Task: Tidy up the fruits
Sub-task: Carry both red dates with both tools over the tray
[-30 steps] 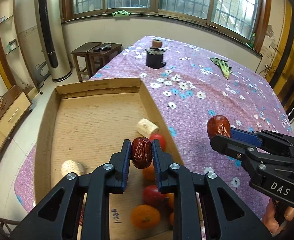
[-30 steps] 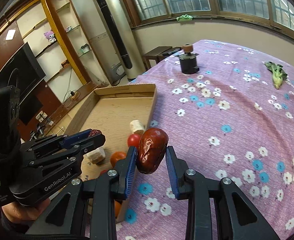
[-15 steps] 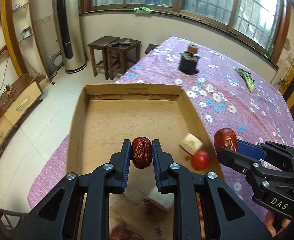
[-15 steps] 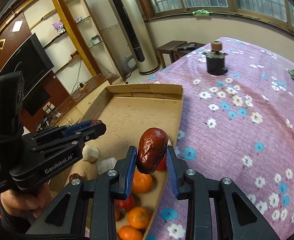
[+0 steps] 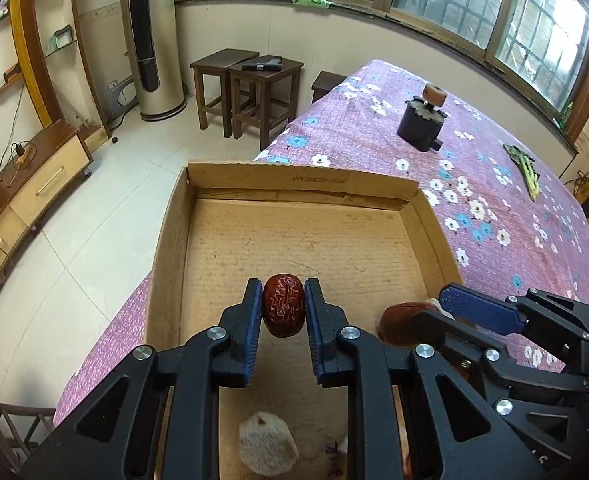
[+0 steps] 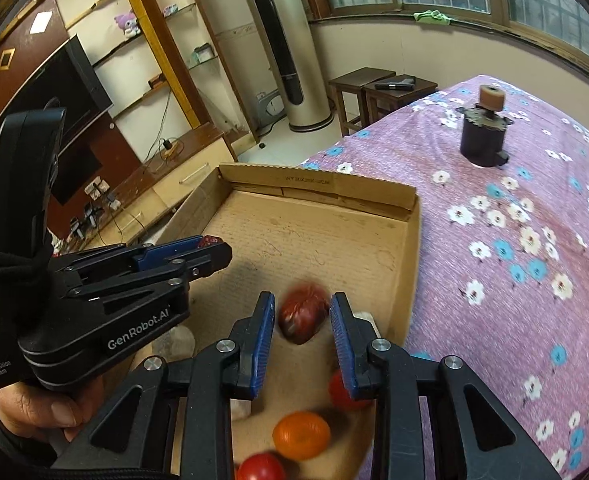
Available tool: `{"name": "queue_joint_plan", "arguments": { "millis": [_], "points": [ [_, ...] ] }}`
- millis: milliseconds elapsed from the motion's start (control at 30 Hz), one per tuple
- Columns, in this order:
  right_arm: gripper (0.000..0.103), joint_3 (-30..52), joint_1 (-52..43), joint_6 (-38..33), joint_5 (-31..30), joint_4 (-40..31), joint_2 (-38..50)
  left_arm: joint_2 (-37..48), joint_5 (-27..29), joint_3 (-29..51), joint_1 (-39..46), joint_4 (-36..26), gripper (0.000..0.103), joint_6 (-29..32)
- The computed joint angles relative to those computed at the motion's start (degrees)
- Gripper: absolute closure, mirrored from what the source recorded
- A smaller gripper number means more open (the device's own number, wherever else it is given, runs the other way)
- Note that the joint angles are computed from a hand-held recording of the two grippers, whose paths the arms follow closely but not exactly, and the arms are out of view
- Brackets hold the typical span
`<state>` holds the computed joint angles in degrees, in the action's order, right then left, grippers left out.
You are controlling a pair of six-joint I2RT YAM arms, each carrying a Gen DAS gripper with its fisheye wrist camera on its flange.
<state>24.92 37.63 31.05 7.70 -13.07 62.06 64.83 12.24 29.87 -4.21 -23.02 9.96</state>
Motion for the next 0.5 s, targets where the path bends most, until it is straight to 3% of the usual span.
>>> {"name": "queue_joint_plan", "arguments": {
  "millis": [200,500],
  "points": [
    [0.076,1.1,-1.8,-1.9,-1.7,3.6,6.1,3.9,-1.2,0.8,-1.0,1.1,0.084,-0.3],
    [0.076,2.0,-2.4,-3.2,-2.1,4.7,8.0,7.0,-2.3,1.4,-2.7,1.5,0.084,-1.0]
  ]
}}
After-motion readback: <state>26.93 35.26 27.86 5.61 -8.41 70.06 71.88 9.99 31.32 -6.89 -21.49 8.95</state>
